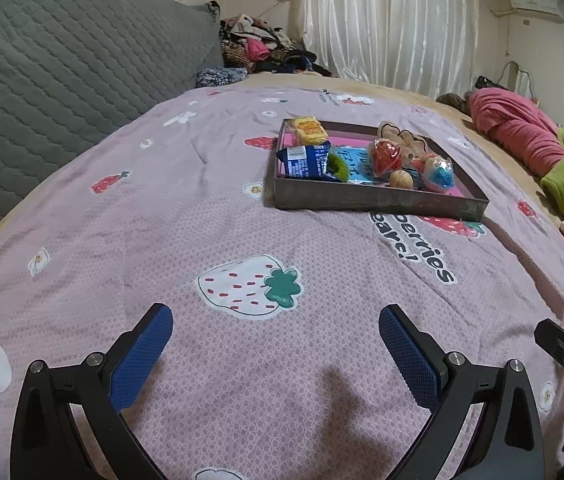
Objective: Organize objects
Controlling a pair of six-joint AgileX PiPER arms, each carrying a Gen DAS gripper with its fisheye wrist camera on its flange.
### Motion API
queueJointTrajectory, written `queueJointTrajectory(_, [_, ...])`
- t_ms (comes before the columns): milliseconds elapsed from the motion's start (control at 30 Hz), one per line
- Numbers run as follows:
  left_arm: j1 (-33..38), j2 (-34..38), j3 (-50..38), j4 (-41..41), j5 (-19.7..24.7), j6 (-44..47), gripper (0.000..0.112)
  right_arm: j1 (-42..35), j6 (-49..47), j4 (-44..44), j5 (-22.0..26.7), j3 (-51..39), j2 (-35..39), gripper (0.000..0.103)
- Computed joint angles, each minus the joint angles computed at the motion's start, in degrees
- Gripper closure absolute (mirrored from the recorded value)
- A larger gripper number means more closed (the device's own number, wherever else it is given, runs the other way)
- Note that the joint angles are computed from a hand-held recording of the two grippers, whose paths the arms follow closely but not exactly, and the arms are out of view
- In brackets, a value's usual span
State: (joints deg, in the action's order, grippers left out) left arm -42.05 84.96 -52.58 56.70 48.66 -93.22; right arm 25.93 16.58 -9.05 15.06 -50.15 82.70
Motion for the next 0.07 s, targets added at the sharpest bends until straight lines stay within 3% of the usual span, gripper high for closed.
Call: queueJointTrajectory(67, [0.14,0.03,0.02,-0.40,-0.19,0.20,0.009,0.03,-0.14,0.23,-0.07,0.01,0.11,0.001])
